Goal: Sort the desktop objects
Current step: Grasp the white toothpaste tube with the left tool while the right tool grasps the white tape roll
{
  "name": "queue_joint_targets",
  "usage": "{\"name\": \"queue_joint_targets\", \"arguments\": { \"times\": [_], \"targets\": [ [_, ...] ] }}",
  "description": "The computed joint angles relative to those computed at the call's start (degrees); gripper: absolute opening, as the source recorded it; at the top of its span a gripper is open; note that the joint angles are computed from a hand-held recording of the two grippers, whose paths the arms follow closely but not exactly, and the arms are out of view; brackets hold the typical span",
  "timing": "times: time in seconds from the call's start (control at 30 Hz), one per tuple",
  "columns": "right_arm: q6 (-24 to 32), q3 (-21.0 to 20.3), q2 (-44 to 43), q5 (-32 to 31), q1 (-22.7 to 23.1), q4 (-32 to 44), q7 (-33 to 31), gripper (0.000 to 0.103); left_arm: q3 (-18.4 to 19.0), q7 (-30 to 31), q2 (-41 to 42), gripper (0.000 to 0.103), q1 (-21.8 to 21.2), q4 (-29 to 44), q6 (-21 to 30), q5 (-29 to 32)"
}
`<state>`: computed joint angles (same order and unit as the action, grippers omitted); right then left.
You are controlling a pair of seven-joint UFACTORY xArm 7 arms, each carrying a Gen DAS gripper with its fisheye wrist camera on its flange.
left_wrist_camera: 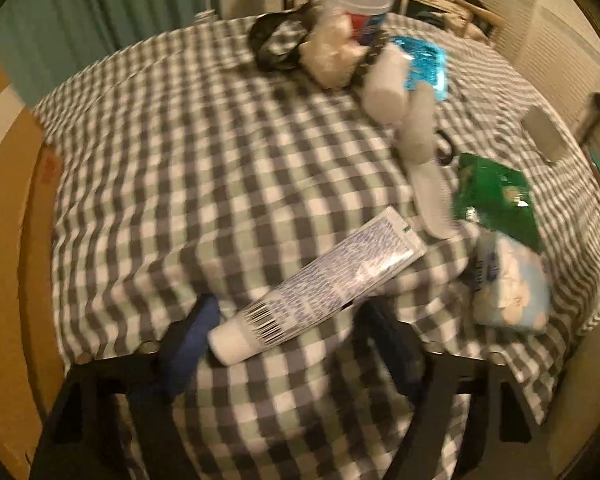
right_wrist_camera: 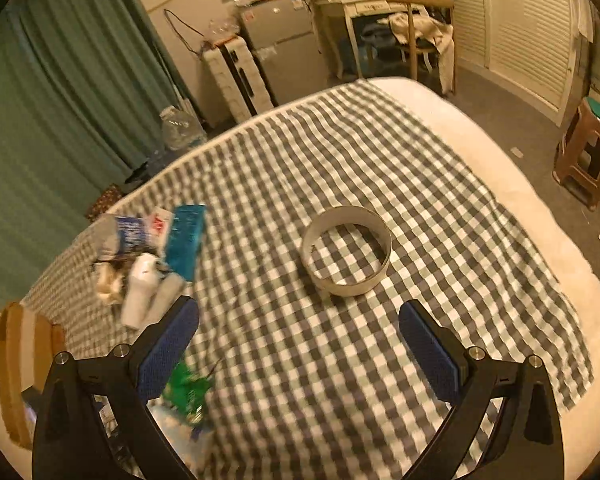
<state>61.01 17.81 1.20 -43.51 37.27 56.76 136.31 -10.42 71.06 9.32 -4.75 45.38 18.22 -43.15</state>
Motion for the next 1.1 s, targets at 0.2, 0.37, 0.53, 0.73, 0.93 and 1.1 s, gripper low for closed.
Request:
{"name": "queue_joint_targets", "arguments": {
  "times": [0.2, 0.37, 0.53, 0.73, 0.93, 1.1],
  "targets": [
    [-7.83, -2.76, 1.08, 1.38, -3.43, -4.48, -1.24, 0.101, 0.58, 0.6, -0.14, 0.036, -0.65, 2.32, 6.27, -0.27],
    [-12.56, -4.75, 3.47, 1.88, -5.8, -6.13, -4.0, 0.101, 1.07, -3.96, 2.41, 0.037, -0.98, 6.04, 9.49, 2.04],
    [-15.18, -6.25, 5.63, 3.5, -6.49, -6.75, -6.4, 0.101, -0.68, -2.79, 2.62, 0.06, -2.02, 6.11, 7.06, 3.9],
    [-13.56, -6.41, 6.09, 6.11, -5.92, -6.56, -9.15, 0.081, -1.6, -2.9, 3.35, 0.036, -2.8, 6.36, 4.1, 7.15],
    [-14.41, -5.39, 3.75, 5.02, -4.9, -7.75, -6.46, 0.08, -0.54, -4.08, 1.6, 0.023, -1.17, 6.79, 8.45, 7.16],
    [-9.68, -3.94, 3.02, 4.87, -3.8, -4.09, -7.99, 0.08, 0.89, -3.86, -1.17, 0.023, -0.57, 5.81, 11.56, 4.14]
  ]
}}
